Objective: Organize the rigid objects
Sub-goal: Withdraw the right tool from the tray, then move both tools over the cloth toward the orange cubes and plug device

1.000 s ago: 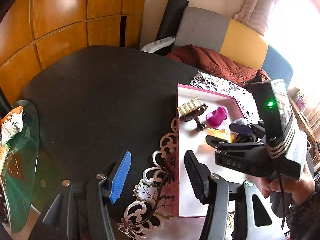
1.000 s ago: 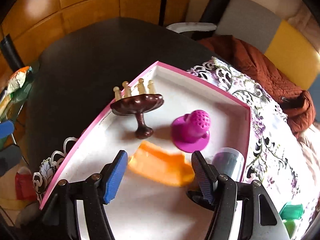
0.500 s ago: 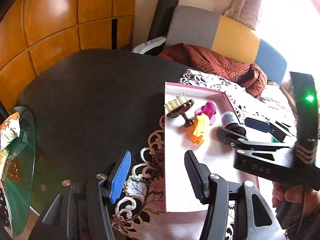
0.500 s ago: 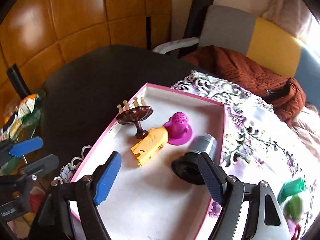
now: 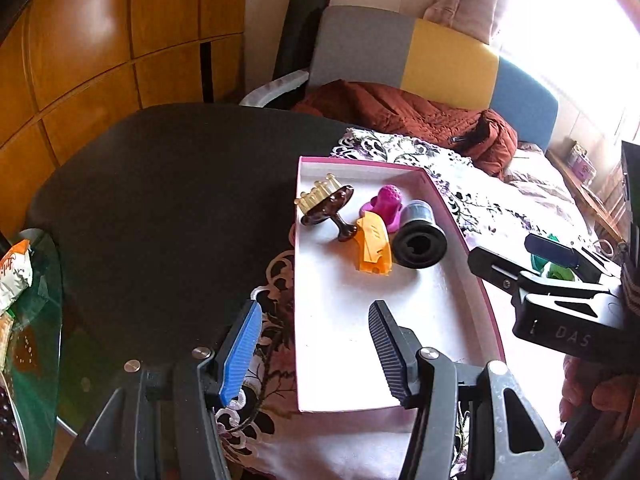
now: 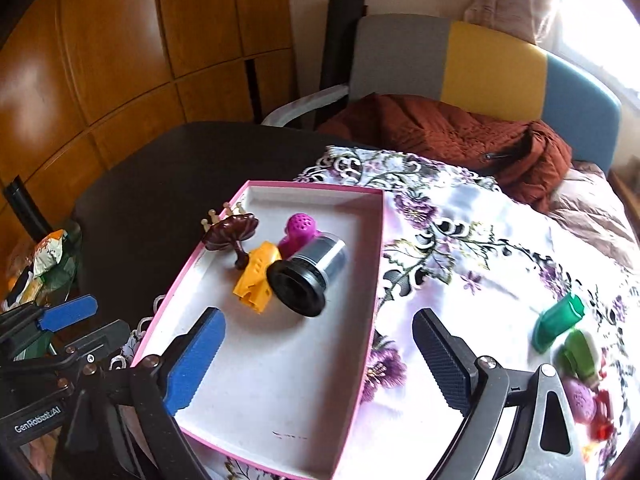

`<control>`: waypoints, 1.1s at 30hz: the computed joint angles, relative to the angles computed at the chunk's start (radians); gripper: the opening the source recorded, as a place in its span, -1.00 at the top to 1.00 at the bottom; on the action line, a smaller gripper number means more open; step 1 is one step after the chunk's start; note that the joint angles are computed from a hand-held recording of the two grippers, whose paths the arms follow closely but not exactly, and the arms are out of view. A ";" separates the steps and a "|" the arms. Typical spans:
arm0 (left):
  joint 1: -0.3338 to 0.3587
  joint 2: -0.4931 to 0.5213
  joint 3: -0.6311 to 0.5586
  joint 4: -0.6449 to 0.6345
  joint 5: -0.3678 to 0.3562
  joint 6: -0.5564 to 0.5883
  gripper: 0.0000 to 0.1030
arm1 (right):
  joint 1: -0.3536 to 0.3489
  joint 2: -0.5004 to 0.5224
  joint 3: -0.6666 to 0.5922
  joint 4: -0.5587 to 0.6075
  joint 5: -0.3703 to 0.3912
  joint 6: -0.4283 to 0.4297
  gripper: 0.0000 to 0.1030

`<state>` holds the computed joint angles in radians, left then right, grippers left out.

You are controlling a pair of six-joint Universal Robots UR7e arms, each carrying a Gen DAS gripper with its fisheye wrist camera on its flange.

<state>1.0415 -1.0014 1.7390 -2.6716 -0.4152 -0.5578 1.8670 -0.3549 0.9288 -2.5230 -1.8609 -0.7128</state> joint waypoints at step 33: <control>-0.036 0.135 -0.139 -0.017 -0.083 0.211 -0.09 | -0.192 -0.159 -0.007 -0.319 -0.264 0.183 -0.97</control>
<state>1.0057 -0.8666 1.5998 -2.6887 -0.4981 -0.3469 1.6747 -0.5135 0.9222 -2.8418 -2.1252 -0.5297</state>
